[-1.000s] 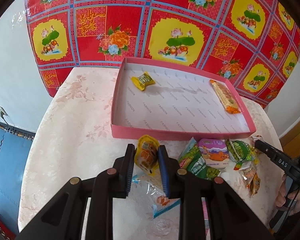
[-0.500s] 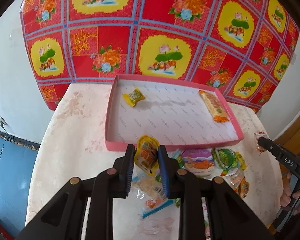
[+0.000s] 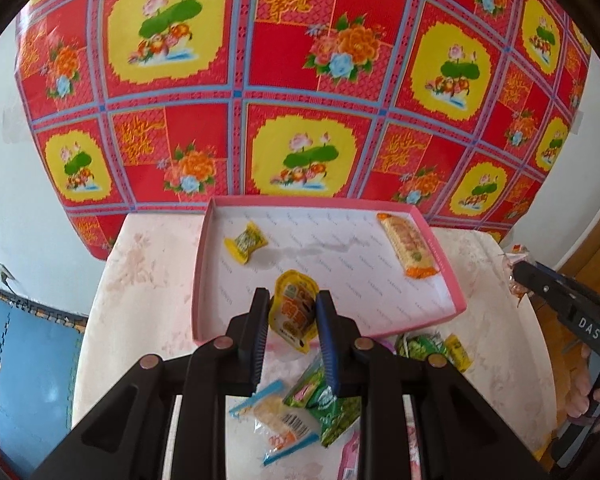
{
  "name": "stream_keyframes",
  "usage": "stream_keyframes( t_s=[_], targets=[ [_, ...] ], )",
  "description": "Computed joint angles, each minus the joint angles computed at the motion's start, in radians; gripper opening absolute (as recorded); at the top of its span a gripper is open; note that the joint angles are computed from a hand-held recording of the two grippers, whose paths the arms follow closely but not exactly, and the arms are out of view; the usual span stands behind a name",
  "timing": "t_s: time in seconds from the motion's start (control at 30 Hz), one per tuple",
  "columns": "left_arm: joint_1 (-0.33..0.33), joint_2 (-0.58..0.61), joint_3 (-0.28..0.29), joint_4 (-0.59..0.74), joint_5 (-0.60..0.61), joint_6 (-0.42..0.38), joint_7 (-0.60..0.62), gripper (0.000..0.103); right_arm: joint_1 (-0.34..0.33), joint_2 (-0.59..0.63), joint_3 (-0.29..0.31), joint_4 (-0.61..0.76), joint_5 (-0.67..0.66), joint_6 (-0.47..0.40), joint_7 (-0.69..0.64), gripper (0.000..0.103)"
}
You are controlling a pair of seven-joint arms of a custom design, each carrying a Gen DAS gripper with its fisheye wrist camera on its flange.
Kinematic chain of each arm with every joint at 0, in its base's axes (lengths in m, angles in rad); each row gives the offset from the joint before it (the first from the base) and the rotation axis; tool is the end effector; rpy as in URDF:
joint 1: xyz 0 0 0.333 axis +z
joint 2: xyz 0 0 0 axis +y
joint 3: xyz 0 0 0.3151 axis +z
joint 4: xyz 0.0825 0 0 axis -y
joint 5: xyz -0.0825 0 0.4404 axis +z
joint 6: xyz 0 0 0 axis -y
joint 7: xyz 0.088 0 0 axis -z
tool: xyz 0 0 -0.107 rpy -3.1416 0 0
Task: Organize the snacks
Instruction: 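Carry both held snacks over the pink tray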
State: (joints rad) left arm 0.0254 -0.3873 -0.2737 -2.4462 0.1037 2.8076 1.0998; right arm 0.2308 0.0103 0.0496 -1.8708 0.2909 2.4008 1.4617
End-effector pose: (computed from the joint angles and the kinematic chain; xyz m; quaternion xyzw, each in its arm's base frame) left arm 0.5058 -0.1401 0.4953 -0.6957 0.6183 -0.2891 0.2239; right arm 0.6336 0.1845 0.5424 -0.7506 0.5975 -0.0702 0.2732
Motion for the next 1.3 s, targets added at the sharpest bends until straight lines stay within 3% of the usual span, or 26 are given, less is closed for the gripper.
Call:
stream_keyframes(
  t_s=[0.6, 1.3],
  targets=[
    [0.012, 0.111, 0.022, 0.136, 0.060, -0.033, -0.038, 0.024, -0.014, 0.202, 0.044, 0.260, 0.023, -0.081, -0.022, 0.031],
    [-0.038, 0.252, 0.076, 0.173, 0.079, -0.057, -0.070, 0.024, -0.010, 0.385, 0.091, 0.386, 0.004, -0.144, -0.003, 0.031]
  ],
)
